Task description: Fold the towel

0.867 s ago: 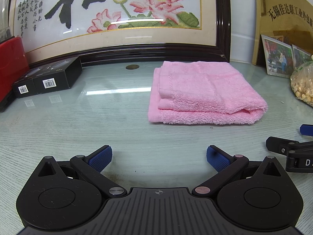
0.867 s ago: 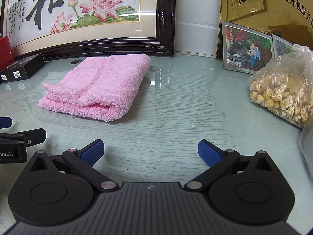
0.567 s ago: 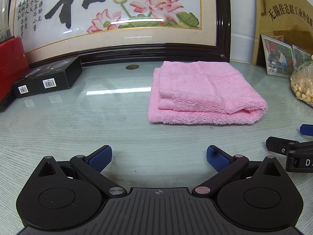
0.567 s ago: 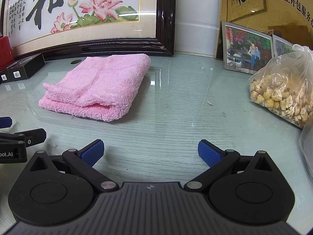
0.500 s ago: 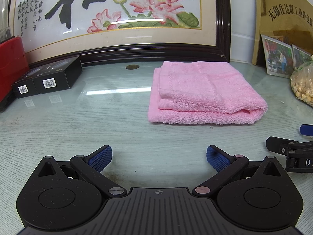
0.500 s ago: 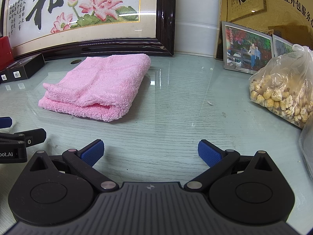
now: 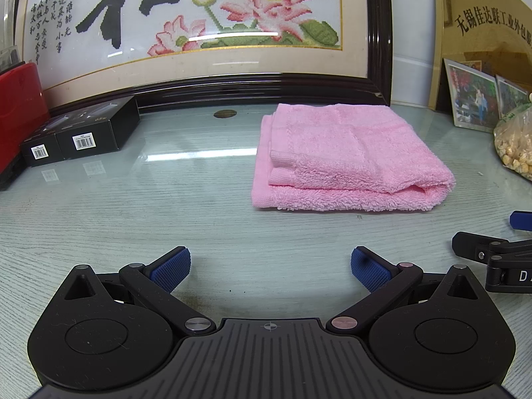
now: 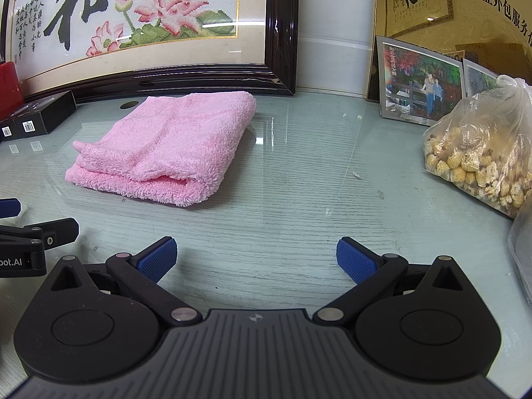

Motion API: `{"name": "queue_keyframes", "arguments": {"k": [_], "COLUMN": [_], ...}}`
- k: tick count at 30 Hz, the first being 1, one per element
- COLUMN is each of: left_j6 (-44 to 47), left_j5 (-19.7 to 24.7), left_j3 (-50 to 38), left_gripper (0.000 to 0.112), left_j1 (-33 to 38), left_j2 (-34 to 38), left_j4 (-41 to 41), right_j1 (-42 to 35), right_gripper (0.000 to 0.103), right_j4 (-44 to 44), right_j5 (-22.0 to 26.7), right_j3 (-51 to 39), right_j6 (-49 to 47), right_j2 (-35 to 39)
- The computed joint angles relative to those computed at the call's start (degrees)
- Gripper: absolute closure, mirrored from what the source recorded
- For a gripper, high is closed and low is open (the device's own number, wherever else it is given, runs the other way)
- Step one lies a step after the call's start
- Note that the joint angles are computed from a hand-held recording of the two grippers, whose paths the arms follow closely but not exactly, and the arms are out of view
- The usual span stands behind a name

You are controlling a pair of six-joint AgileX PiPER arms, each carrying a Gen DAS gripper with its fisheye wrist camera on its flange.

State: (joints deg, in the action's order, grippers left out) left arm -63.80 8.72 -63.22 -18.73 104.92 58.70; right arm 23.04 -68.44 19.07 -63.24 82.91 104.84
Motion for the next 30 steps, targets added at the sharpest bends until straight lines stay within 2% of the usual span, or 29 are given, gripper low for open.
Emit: {"name": "queue_keyframes", "arguments": {"k": [12, 17, 19, 30], "left_j6": [-0.02, 3.39, 1.41, 1.86], "left_j5": [-0.1, -0.15, -0.43, -0.68], "left_j3": [0.2, 0.08, 0.3, 0.34], "left_gripper": [0.009, 0.009, 0.009, 0.009], "left_j1": [-0.11, 0.17, 0.22, 0.41], "left_j2": [-0.15, -0.44, -0.28, -0.24], "left_j4": [0.06, -3.1, -1.12, -1.38], "right_j1": [0.0, 0.0, 0.0, 0.06], "right_gripper": [0.0, 0.0, 0.0, 0.0], "right_j4": [0.0, 0.0, 0.0, 0.03], "right_j5": [0.0, 0.0, 0.0, 0.05], "right_j3": [0.0, 0.0, 0.0, 0.08], "right_j6": [0.0, 0.0, 0.0, 0.0], "right_j2": [0.0, 0.0, 0.0, -0.1]}}
